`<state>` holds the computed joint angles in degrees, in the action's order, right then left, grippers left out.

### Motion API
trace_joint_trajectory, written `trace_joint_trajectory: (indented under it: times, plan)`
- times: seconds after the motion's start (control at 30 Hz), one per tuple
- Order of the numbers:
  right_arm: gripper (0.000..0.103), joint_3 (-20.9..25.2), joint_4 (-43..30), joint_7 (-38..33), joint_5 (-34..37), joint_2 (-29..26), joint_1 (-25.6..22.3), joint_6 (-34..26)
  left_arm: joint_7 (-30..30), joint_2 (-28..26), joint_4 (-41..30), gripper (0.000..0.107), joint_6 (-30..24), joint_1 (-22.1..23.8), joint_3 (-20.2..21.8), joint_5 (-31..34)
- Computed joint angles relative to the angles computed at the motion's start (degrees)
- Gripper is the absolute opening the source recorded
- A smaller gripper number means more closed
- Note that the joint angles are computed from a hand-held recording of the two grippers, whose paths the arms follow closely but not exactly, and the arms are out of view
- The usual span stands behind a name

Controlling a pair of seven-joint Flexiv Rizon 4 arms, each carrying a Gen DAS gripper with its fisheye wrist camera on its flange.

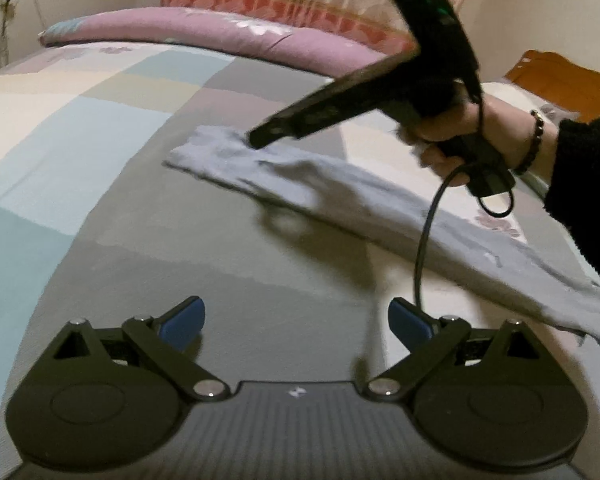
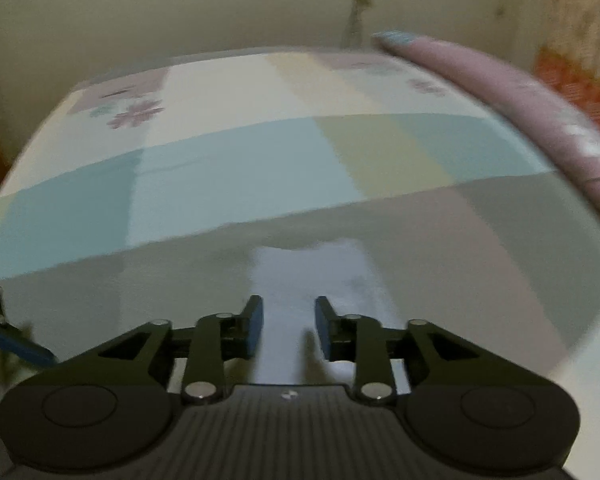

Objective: Fold clothes

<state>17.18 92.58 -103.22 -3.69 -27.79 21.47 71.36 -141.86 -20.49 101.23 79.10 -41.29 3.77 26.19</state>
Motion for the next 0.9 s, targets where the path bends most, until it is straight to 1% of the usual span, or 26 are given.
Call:
trace_joint_trajectory:
  times: [0.03,0.1,0.17,0.27,0.33,0.43,0.53,0.63,0.7,0.73,0.83,0.9]
  plan:
    - [0.04,-2.2,2.2,1.6,-1.4,1.6,0.6,0.7,0.7,-0.2,0.0,0.098,1.2,0.5,-0.7,-0.3]
    - [0.04,-4.5,6.1,4.6,-3.2,4.5,0.4,0.2,2.7,-0.7,0.1,0.098,3.8,1.2,-1.8,-1.3]
    - [0.04,-2.5,8.9,3.3,-0.5,6.8,-2.6,-1.5,5.4,-1.2,0.5,0.098,6.6,1.7,-2.9,-3.0]
    - [0.04,0.2,11.7,-0.3,4.8,9.3,-6.1,-4.9,8.6,-1.8,0.7,0.098,8.2,1.1,-2.9,-5.4]
    - [0.04,-1.3,13.3,0.6,3.9,8.8,-4.7,-4.3,10.2,-2.2,0.6,0.098,8.5,0.3,-2.4,-6.7]
    - [0.042,-1.3,12.4,2.6,5.6,5.8,-4.1,1.5,11.8,-2.6,0.5,0.098,8.2,-1.1,-1.0,-8.7]
    - [0.045,-1.4,10.7,3.9,4.5,4.5,-3.7,2.2,12.6,-3.2,0.2,0.098,8.4,-1.9,0.0,-10.5]
    - [0.045,-1.5,9.0,5.3,2.9,3.2,-3.3,2.7,13.2,-3.4,0.4,0.098,9.6,-2.4,0.7,-11.7]
    - [0.047,-3.2,12.1,5.9,1.0,5.8,-3.2,3.7,14.5,-3.4,1.1,0.098,11.5,-1.9,0.1,-12.9]
    - [0.048,-5.0,14.7,7.6,-0.7,7.7,-2.9,4.4,15.4,-3.5,1.2,0.098,12.3,-1.6,-0.5,-13.6]
    - [0.048,-10.9,24.5,15.1,-8.1,14.8,-2.2,7.0,18.6,-4.2,1.1,0.098,13.7,-1.0,-2.1,-15.9]
    - [0.048,-14.0,31.5,21.7,-14.2,19.7,-3.1,9.0,21.7,-5.3,0.0,0.098,13.8,0.0,-4.6,-17.6]
